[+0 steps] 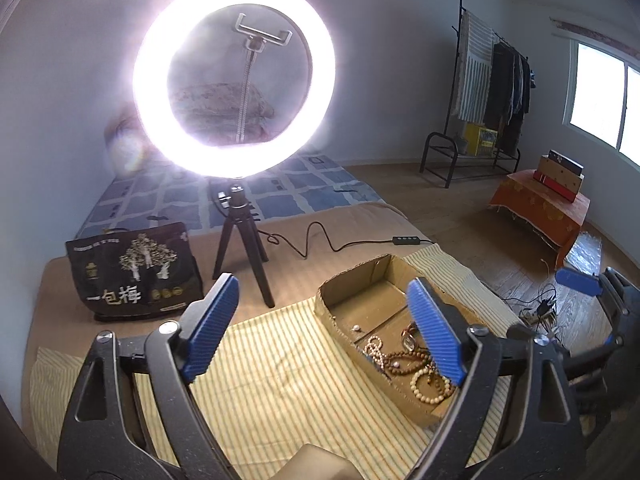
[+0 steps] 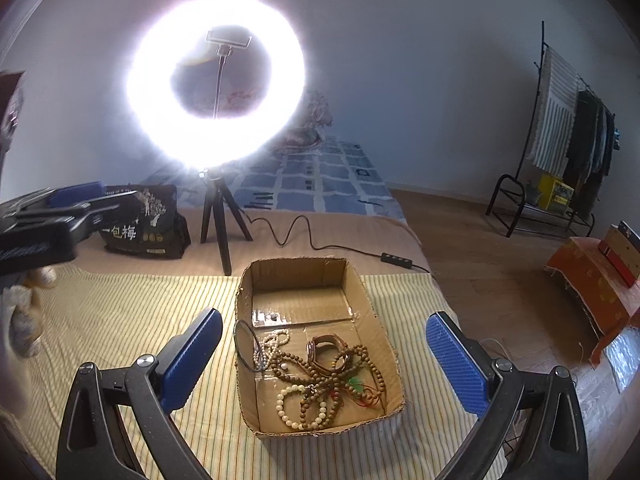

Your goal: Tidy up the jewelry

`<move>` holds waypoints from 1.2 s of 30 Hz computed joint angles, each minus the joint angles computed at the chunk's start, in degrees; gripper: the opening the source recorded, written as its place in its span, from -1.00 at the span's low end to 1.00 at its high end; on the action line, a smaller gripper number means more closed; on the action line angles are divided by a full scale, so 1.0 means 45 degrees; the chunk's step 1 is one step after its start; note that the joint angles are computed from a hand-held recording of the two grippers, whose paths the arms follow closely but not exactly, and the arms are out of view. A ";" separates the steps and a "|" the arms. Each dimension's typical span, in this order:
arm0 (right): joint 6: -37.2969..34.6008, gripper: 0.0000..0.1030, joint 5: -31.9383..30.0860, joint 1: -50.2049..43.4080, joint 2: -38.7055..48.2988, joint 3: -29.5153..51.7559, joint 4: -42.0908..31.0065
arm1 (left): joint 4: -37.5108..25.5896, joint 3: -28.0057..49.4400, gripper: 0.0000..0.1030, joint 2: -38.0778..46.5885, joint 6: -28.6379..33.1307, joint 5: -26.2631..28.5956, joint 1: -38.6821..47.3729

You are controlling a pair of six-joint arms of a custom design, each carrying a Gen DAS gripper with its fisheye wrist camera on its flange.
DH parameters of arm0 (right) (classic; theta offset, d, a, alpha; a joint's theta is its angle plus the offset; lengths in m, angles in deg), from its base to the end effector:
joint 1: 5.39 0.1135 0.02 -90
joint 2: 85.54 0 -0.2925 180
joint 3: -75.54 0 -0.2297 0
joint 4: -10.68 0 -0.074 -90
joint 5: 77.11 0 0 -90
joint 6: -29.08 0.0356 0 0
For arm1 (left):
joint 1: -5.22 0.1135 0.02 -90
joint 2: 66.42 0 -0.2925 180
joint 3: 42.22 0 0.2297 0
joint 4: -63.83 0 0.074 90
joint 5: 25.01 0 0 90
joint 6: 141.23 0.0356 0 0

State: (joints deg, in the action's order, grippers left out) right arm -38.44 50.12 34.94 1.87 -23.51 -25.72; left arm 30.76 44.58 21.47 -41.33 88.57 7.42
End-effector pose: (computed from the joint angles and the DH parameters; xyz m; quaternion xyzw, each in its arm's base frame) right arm 0.2503 0.1842 0.3102 -0.0087 0.8779 -0.0523 0.4759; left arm 0.3274 -0.0017 0.3416 0.1535 0.8566 -0.1312 0.4748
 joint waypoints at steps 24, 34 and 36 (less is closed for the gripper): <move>0.0534 0.99 0.1416 0.1216 -0.0844 -0.0700 0.0200 | -0.1512 -0.2954 0.75 -0.3161 0.2171 0.0789 0.1427; 0.0697 0.99 0.1573 0.1339 -0.0807 -0.0902 0.0152 | -0.1220 -0.3601 1.00 -0.4069 0.1930 0.0859 0.1687; 0.0651 0.99 0.1644 0.1321 -0.0710 -0.0867 0.0149 | -0.1264 -0.3587 1.00 -0.4136 0.1900 0.0916 0.1722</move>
